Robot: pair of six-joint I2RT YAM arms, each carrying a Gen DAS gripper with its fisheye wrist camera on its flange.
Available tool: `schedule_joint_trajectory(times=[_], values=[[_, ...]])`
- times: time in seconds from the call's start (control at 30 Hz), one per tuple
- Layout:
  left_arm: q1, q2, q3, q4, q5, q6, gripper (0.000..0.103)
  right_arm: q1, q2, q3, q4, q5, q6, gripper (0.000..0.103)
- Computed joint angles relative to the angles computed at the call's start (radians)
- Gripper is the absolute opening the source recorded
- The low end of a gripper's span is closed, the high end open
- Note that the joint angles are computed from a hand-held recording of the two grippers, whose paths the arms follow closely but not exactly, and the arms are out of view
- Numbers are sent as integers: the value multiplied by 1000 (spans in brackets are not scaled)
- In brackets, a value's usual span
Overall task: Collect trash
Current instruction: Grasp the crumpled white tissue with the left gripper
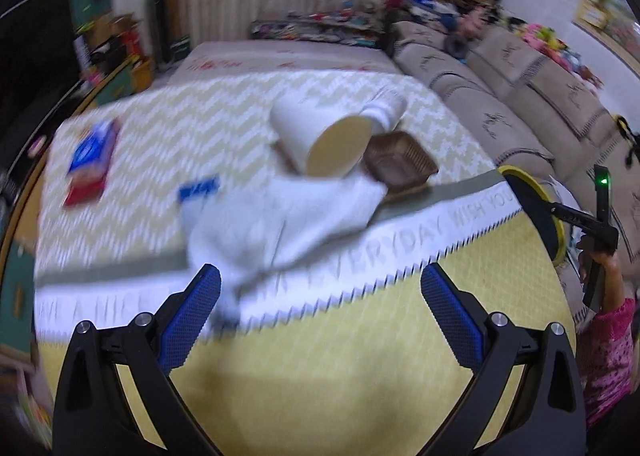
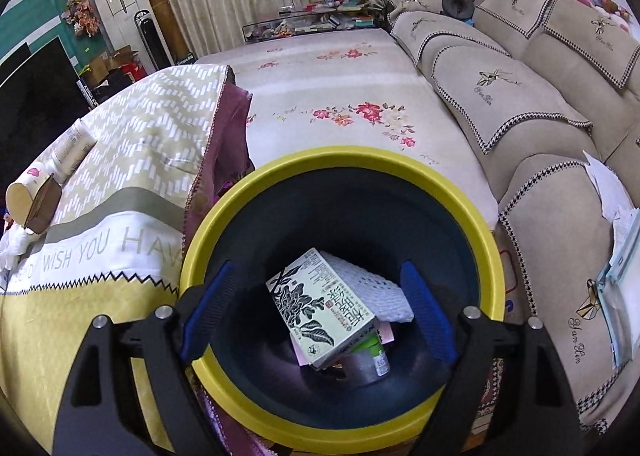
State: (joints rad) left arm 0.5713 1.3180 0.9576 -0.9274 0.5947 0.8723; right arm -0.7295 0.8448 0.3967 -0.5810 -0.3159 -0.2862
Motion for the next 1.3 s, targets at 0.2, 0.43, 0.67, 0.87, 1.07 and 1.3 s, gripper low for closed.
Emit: schedule_joint_trajectory(times=[0.2, 0.43, 0.67, 0.87, 1.07, 1.3], values=[[-145, 154, 86, 80, -67, -85, 98, -22, -21, -15, -26, -4, -31, 80], [-252, 142, 16, 222, -171, -77, 97, -64, 24, -22, 0, -9, -55, 80], [-315, 141, -7, 239, -233, -60, 59, -27, 29, -39, 18, -3, -33, 80], [-307, 114, 16, 139, -211, -12, 6, -35, 10, -46, 3, -15, -42, 80], [-216, 39, 114, -51, -117, 55, 3, -89, -30, -40, -50, -51, -82, 80], [-137, -38, 247, -304, -36, 174, 2, -148, -46, -36, -87, -89, -123, 81]])
